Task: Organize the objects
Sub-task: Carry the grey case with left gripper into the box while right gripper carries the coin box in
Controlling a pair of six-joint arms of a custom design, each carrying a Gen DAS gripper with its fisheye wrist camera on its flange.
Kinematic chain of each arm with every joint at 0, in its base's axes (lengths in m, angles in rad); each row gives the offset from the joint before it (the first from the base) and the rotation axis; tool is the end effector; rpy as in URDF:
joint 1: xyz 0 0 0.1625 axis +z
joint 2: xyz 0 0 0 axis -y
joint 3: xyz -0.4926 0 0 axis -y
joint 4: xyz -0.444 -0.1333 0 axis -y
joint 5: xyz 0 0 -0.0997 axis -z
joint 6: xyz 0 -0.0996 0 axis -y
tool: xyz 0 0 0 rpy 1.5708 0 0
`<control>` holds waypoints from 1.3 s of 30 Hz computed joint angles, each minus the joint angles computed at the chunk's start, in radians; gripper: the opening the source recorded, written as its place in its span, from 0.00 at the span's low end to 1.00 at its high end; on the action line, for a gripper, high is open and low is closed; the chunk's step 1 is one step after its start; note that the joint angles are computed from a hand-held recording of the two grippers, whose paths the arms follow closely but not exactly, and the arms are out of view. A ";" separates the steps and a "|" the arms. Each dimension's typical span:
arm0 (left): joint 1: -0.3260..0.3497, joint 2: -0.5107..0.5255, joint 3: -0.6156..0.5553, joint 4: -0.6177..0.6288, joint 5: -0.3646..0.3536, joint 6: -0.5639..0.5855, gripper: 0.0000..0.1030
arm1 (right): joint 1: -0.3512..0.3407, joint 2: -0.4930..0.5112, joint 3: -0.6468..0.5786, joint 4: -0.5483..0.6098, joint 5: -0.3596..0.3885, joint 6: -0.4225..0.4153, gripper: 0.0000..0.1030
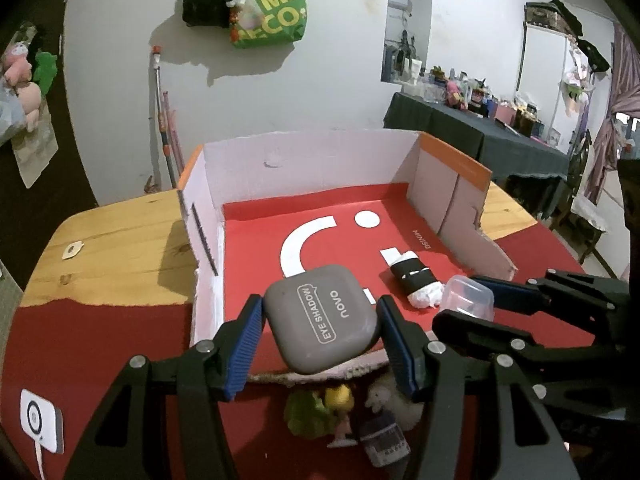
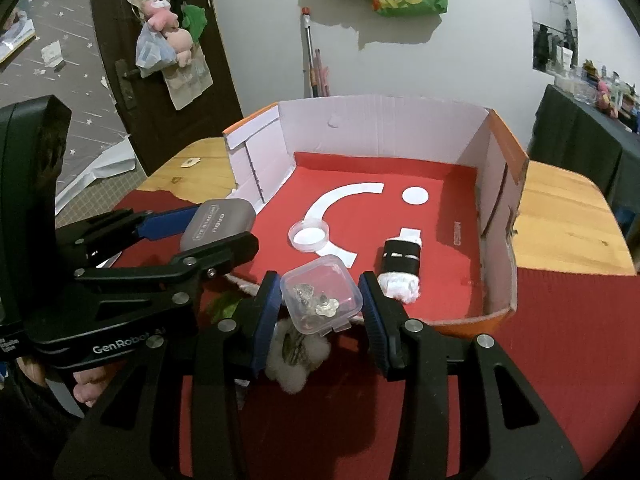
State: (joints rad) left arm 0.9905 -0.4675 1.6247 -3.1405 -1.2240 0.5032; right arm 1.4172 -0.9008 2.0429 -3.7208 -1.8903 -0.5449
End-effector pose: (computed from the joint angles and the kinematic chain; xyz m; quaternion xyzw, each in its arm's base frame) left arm -0.2698 -0.7164 -0.0679 0.4669 0.8443 -0.2081 0.1610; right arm 0.0054 -0.6319 0.1786 0.0927 -0.8630 0.4003 0.2940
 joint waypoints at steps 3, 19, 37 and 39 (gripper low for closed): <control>0.000 0.014 -0.029 0.038 0.007 0.001 0.58 | -0.009 -0.006 -0.025 0.056 0.000 0.012 0.38; 0.026 0.042 -0.136 0.278 -0.006 -0.012 0.58 | -0.046 -0.012 -0.113 0.278 0.025 0.051 0.38; 0.048 0.092 -0.275 0.575 -0.025 -0.021 0.58 | -0.060 -0.020 -0.178 0.468 0.020 0.109 0.38; 0.047 0.097 -0.282 0.578 -0.019 -0.023 0.58 | -0.060 -0.018 -0.184 0.477 0.008 0.111 0.38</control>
